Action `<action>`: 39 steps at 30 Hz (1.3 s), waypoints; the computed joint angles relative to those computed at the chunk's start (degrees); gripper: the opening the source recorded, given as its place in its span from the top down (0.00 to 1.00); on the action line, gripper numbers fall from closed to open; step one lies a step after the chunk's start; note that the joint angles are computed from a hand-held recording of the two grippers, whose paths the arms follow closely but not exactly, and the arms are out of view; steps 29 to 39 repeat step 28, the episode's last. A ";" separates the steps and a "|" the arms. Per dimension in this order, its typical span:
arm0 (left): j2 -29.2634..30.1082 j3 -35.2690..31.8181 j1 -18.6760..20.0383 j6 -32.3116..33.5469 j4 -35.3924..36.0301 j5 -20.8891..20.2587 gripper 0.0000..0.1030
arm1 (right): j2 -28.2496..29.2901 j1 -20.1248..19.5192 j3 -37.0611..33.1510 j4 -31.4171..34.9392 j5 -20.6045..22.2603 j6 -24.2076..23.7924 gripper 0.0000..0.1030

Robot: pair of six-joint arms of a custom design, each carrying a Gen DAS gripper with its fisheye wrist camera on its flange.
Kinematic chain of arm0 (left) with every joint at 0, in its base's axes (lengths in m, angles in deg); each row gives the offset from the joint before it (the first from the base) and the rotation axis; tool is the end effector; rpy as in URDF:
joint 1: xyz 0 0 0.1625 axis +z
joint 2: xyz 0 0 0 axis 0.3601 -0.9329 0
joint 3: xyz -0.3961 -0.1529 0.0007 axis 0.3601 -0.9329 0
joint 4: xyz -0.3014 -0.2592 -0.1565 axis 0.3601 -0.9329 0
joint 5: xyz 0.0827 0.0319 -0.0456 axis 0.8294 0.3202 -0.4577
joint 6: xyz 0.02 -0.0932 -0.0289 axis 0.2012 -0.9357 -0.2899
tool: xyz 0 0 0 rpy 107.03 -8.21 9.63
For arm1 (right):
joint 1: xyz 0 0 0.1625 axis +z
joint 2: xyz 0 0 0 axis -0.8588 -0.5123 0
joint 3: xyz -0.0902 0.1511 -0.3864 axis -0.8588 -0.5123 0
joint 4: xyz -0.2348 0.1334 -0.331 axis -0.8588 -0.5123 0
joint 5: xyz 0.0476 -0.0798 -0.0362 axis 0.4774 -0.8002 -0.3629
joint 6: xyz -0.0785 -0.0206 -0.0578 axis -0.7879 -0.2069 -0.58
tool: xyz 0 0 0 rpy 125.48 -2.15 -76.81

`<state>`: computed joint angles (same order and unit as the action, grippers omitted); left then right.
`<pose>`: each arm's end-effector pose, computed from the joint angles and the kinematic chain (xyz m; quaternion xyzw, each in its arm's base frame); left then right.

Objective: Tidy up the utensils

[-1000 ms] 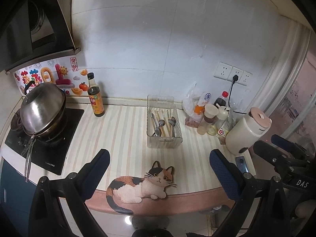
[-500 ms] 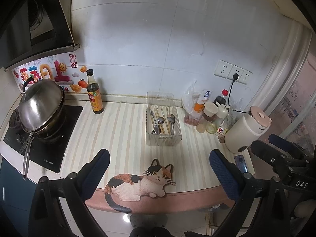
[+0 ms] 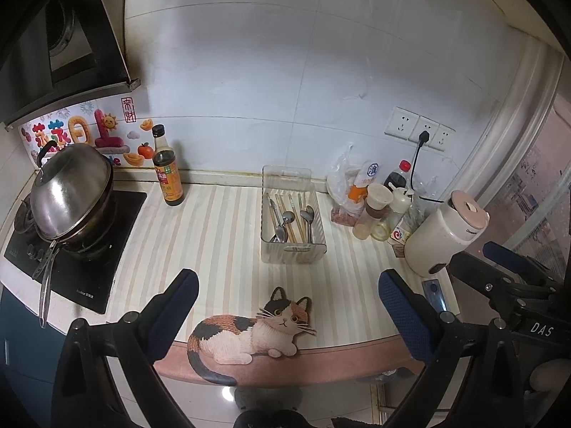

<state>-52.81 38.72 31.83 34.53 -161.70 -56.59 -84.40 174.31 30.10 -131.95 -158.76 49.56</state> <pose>-0.2964 -0.7447 0.4237 0.0562 0.8817 -0.3597 0.3001 0.4726 -0.8119 0.2673 0.2344 -0.9100 0.2584 0.2242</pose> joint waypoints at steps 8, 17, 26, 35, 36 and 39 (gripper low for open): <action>0.41 -0.61 0.20 0.45 0.13 -0.53 0.00 | 0.15 0.03 -0.28 0.20 -0.03 0.24 0.00; -0.17 0.18 0.46 0.69 -0.64 -0.42 0.00 | 0.60 0.09 -0.68 0.75 -0.07 0.41 0.00; -0.77 0.45 0.65 1.03 -0.83 -0.71 0.00 | 1.19 0.24 -1.35 1.01 0.00 0.41 0.00; -0.69 0.16 0.68 1.14 -0.45 -0.83 0.00 | 1.55 0.24 -2.16 1.47 0.01 0.47 0.00; -0.69 0.16 0.68 1.14 -0.45 -0.83 0.00 | 1.55 0.24 -2.16 1.47 0.01 0.47 0.00; -0.69 0.16 0.68 1.14 -0.45 -0.83 0.00 | 1.55 0.24 -2.16 1.47 0.01 0.47 0.00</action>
